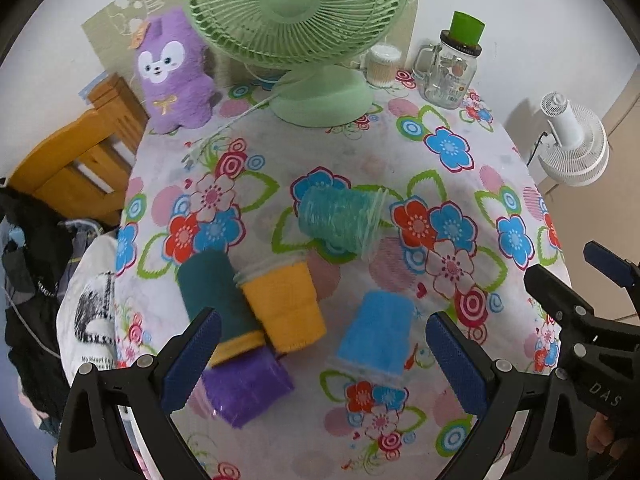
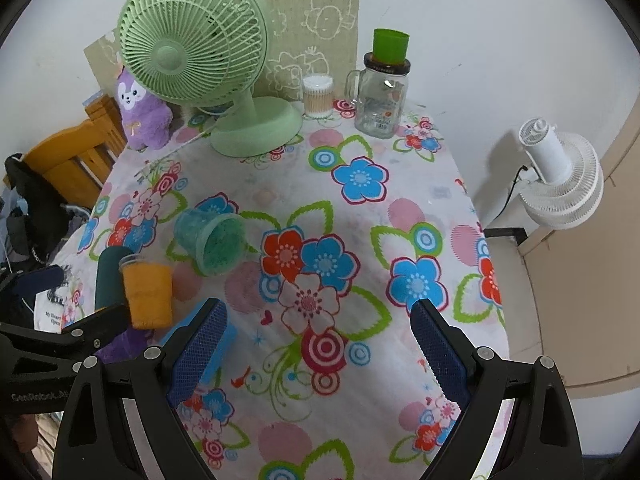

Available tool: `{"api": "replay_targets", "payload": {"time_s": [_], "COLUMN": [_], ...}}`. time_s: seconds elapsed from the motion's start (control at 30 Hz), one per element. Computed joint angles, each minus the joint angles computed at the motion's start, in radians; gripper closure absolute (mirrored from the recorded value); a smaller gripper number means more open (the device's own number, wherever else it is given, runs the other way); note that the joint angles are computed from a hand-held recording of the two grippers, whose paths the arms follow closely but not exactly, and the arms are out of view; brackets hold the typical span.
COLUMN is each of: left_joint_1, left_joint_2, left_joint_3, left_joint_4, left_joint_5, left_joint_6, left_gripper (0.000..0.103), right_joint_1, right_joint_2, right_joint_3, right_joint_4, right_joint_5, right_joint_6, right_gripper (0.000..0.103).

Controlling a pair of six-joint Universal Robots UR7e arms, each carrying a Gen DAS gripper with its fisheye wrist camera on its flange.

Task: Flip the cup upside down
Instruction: 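Close the left gripper around the body of the teal cup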

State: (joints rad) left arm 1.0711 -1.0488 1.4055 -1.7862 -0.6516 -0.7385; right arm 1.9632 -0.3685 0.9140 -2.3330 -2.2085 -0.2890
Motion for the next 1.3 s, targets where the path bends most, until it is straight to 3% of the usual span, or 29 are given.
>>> {"api": "replay_targets", "payload": {"time_s": [0.3, 0.6, 1.17, 1.3], "left_joint_1": [0.066, 0.12, 0.21, 0.226], "left_joint_2": [0.056, 0.112, 0.196, 0.221], "left_joint_3": [-0.059, -0.126, -0.229, -0.256], "left_joint_4": [-0.103, -0.109, -0.139, -0.133], "left_joint_5": [-0.038, -0.065, -0.217, -0.223], "left_joint_6": [0.197, 0.326, 0.472, 0.476], "left_gripper": [0.0, 0.0, 0.0, 0.0], "right_joint_1": [-0.015, -0.029, -0.048, -0.051], "right_joint_2": [0.098, 0.185, 0.306, 0.325], "right_joint_3": [-0.14, -0.259, -0.441, -0.469], "right_joint_4": [0.062, 0.129, 0.247, 0.264], "right_joint_5": [-0.012, -0.032, -0.075, -0.083], "right_joint_6": [0.008, 0.035, 0.104, 0.109], "right_gripper": [0.008, 0.008, 0.008, 0.008]}}
